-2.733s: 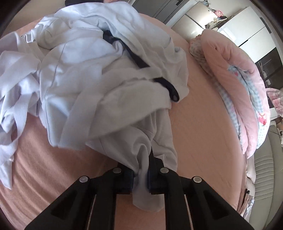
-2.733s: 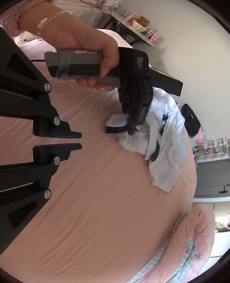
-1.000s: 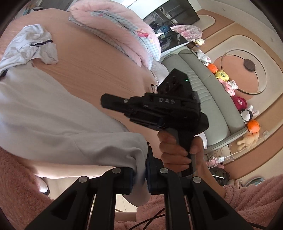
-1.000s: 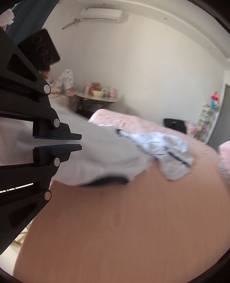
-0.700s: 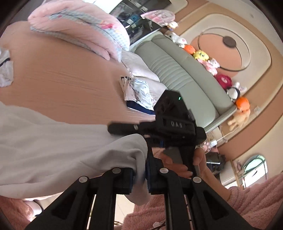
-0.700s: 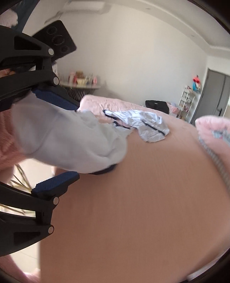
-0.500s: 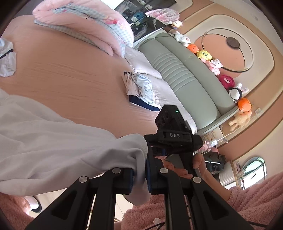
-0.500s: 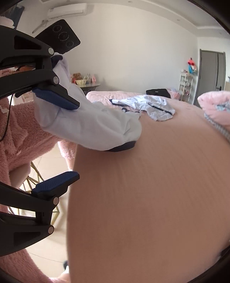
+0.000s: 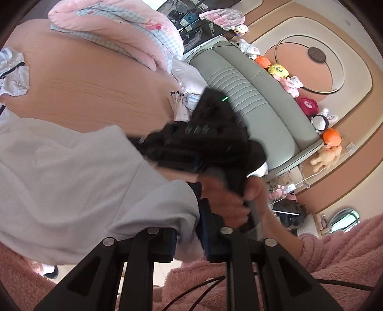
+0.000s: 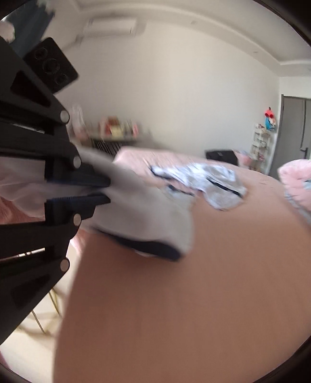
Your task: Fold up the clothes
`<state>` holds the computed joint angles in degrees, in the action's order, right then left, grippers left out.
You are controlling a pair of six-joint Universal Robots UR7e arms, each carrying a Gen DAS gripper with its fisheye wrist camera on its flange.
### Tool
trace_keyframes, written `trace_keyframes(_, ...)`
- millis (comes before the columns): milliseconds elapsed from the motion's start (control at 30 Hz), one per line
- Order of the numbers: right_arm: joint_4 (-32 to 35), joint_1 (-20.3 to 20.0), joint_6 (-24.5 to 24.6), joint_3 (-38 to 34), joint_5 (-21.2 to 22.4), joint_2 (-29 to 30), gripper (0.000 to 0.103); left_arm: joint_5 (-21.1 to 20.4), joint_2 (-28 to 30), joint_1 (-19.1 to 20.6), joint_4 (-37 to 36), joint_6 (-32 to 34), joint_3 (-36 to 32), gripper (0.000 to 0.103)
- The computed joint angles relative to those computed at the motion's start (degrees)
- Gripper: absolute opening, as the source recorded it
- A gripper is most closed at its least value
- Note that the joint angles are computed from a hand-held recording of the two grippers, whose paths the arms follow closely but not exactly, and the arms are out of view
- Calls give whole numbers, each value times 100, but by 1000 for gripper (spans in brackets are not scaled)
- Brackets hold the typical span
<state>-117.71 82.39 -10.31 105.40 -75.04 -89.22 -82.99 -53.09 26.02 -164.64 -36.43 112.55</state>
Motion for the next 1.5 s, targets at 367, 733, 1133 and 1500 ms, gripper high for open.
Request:
trace_keyframes(367, 333, -181, -96, -136, -859, -287, 61, 179, 347, 93, -402, 151, -144, 24)
trace_keyframes(733, 594, -1226, 805, 653, -508, -55, 64, 595, 228, 301, -358, -477, 88, 24)
trace_keyframes(1133, -922, -430, 1149, 610, -822, 1021, 25, 1466, -512, 293, 139, -1178, 635, 36)
trace_keyframes(1500, -3539, 219, -419, 614, -4231, 123, 5, 1915, -625, 646, 1077, -1045, 360, 37)
